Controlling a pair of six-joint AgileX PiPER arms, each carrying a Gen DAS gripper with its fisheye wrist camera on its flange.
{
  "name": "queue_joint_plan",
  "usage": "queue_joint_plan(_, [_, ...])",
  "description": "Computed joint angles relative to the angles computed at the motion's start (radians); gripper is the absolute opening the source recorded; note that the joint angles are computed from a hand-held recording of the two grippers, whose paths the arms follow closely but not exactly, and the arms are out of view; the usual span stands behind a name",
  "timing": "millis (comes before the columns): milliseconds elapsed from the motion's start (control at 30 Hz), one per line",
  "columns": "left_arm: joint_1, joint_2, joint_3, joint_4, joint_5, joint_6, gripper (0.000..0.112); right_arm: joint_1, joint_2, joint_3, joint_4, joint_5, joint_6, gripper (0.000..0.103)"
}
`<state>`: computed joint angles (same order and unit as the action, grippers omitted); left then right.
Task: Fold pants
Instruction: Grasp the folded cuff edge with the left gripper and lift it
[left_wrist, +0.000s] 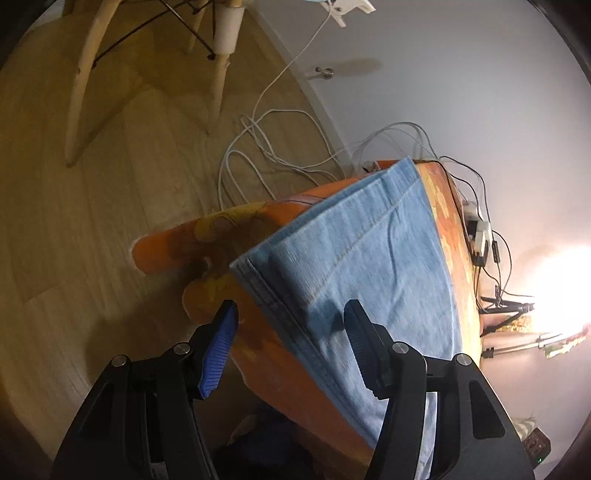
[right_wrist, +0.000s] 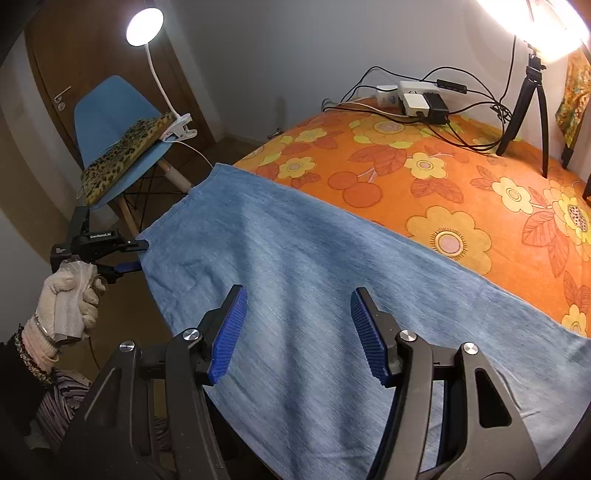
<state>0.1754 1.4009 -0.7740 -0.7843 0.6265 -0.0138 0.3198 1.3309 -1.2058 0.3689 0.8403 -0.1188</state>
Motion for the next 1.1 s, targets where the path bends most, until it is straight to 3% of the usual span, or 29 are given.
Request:
queue_joint_plan(167, [0.004, 0.031, 0.009, -0.093, -0.04, 0.07, 0.059, 0.003, 0.009, -0.014, 0.006, 0.0, 0.006, 0.061])
queue_joint_plan(300, [-0.023, 0.01, 0.019, -0.066, -0.078, 0.04, 0.056, 0.012, 0.003, -0.021, -0.015, 0.002, 0.018, 0.061])
queue_joint_plan(467, [-0.037, -0.056, 0.043, 0.029, -0.114, -0.056, 0.026, 0.012, 0.008, -0.03, -0.02, 0.007, 0.026, 0.061])
queue_joint_plan(600, [-0.124, -0.105, 0.026, 0.258, -0.166, -0.231, 0.019, 0.024, 0.018, -0.045, -0.031, 0.009, 0.036, 0.061])
queue_joint_plan(833, [-0.301, -0.173, -0.042, 0.642, -0.195, -0.503, 0.017, 0.065, 0.109, -0.173, -0.031, 0.036, 0.081, 0.061])
queue_joint_plan(1000, [-0.421, -0.173, -0.064, 0.788, -0.202, -0.582, 0.017, 0.069, 0.28, -0.405, 0.046, 0.118, 0.117, 0.063])
queue_joint_plan(1100, [-0.468, -0.162, -0.067, 0.797, -0.211, -0.564, 0.017, 0.088, 0.409, -0.582, 0.08, 0.186, 0.161, 0.068])
